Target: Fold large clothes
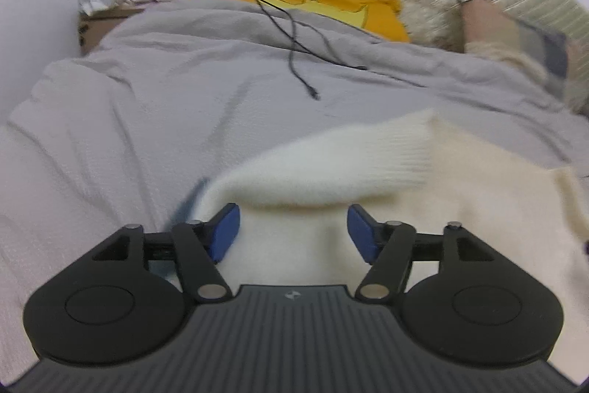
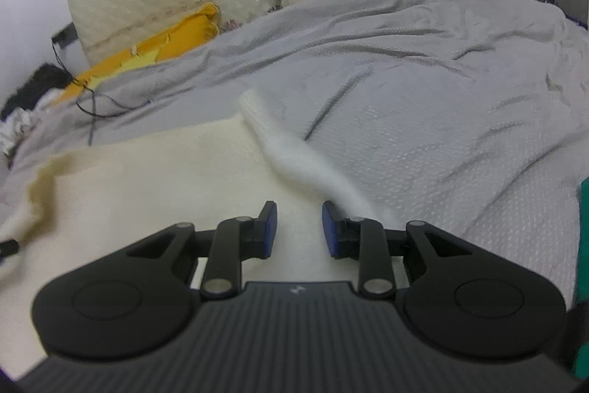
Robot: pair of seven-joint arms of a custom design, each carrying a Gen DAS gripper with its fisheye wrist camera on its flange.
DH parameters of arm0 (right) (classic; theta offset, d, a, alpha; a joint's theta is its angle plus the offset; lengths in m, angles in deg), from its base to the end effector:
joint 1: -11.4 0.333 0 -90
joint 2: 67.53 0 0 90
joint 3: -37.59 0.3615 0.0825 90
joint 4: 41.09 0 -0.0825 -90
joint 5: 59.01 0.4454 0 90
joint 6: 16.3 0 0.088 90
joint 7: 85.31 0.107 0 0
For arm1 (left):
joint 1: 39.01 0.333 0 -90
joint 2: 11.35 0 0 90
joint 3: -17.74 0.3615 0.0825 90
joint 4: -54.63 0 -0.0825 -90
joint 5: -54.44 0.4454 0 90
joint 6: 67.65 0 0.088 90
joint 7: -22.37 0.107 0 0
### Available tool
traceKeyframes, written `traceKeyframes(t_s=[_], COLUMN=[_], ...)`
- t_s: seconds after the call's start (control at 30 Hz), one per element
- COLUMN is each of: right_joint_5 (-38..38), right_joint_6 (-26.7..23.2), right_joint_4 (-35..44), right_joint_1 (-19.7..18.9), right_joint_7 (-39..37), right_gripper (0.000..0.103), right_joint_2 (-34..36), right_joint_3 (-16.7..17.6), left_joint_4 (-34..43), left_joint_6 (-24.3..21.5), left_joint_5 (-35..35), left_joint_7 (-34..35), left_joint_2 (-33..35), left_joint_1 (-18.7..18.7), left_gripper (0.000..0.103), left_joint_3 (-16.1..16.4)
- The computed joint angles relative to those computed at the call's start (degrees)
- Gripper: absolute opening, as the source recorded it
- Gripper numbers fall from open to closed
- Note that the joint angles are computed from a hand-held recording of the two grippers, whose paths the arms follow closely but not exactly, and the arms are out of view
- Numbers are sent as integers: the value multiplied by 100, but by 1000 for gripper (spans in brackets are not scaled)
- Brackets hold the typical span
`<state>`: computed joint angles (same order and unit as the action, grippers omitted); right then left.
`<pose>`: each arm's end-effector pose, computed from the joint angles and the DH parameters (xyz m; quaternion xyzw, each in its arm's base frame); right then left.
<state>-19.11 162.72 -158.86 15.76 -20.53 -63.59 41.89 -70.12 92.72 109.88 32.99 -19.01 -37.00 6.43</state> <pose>0.6574 0.0431 0.5231 -0.5874 0.6506 -0.2586 0.4060 0.5817 -0.1387 0.5346 -0.7460 0.4899 -0.3168 0.3211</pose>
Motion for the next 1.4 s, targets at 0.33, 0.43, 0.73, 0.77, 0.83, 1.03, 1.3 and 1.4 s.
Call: traceKeyframes(t_s=[0.33,0.43,0.73,0.77,0.83,1.03,1.3,1.4], right_joint_5=[2722,3371,3901,3986,4010,4263,4957,4951], right_joint_6=[-1071,-1836,-2958,-2992,-3138,-3875,-3186,-3084], right_joint_4=[-835,-1158,-1897,-1889,-1841,-1805,-1460,-1473], right_joint_1=[637,959,1179,1181,1152,989,918,894], right_joint_7=[-1800,-1803,-795,-696,-433,60,-605,-790], right_gripper=[36,67,73,73,73,74,67,51], right_joint_2=[-1360,-1879,-2343,-2286,-2174,-1927,-1534,-1565], right_joint_3=[-421,-800,-928,-924,-905,-905,-553,-560], left_joint_4=[-1345,-1786,-2696,-2774,-2916,-3150,-3149,-3187], left_joint_6=[803,999,1165,1246,1422,1839,1846,1796], left_joint_5=[-1519,-1999,-3580,-3802,-4207,-5068,-5734,-5744], left_joint_7=[321,239,92,158,234,417,504,567], left_joint_2=[-1493,-1966,-2701,-2681,-2641,-2479,-2333,-2644], left_joint_1=[-242,-293,-834,-1006,-1276,-1658,-1243,-694], left_gripper=[71,71,71,71,71,74,74,73], left_joint_3=[-132,-263,-146,18,274,634,208,-270])
